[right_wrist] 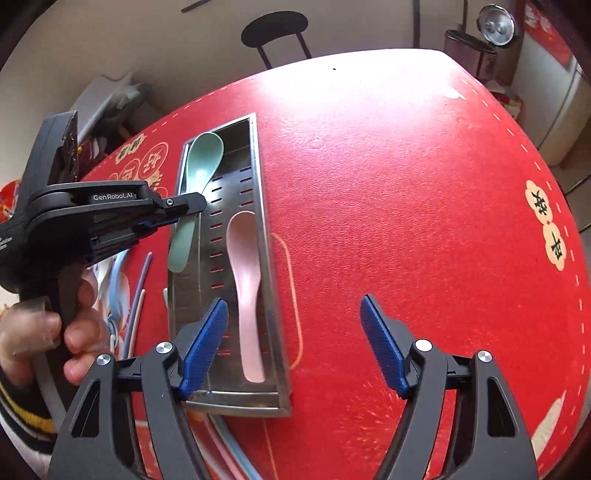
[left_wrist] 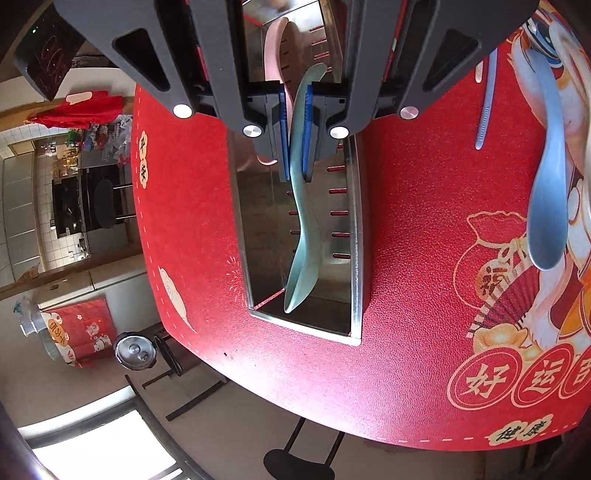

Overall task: Organize utensils
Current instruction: 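Lower the spoons into the tray and open both tools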

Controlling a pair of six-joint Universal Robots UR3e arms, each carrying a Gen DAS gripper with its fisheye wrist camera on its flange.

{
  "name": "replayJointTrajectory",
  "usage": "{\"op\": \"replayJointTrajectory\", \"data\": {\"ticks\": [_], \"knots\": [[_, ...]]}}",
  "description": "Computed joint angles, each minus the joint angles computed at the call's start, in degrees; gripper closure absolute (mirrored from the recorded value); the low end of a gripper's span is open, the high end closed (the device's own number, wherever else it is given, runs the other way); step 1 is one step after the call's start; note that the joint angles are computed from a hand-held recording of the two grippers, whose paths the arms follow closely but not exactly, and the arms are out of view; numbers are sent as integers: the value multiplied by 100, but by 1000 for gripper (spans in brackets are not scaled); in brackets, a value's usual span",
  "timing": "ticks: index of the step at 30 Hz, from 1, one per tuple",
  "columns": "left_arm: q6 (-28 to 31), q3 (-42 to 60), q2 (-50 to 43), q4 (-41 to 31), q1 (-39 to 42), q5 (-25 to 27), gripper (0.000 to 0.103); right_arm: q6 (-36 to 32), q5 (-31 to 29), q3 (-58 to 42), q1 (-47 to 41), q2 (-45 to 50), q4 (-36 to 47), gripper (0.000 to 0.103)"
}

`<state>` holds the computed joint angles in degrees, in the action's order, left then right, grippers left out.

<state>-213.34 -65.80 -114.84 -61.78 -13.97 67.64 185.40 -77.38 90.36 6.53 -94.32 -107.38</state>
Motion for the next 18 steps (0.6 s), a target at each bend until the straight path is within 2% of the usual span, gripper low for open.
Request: {"op": "replayJointTrajectory", "data": {"ticks": [2, 6, 8, 11, 13, 14, 15, 16, 18], "knots": [[-44, 245, -157, -154, -52, 60, 96, 17, -123, 176, -85, -185, -79, 18], [-15, 466, -261, -276, -103, 110, 95, 4, -348, 435, -275, -473, -106, 17], [46, 449, -169, -270, -92, 33, 89, 6, -299, 618, -419, -676, -117, 15], [208, 307, 169, -254, -86, 136, 64, -11, -309, 892, -538, -977, -208, 15], [397, 48, 546, -169, -42, 214, 41, -18, -365, 1083, -517, -1188, -373, 15], [531, -130, 793, -146, -11, 279, 34, -8, -391, 1191, -474, -1268, -529, 15], [676, -282, 1031, -171, 9, 391, 22, -20, -430, 1322, -413, -1393, -681, 15], [799, -365, 1243, -238, -17, 599, 14, -22, -489, 1429, -320, -1492, -807, 15], [1088, -700, 1783, -372, -44, 1069, 8, -131, -478, 1590, -232, -1668, -914, 15]]}}
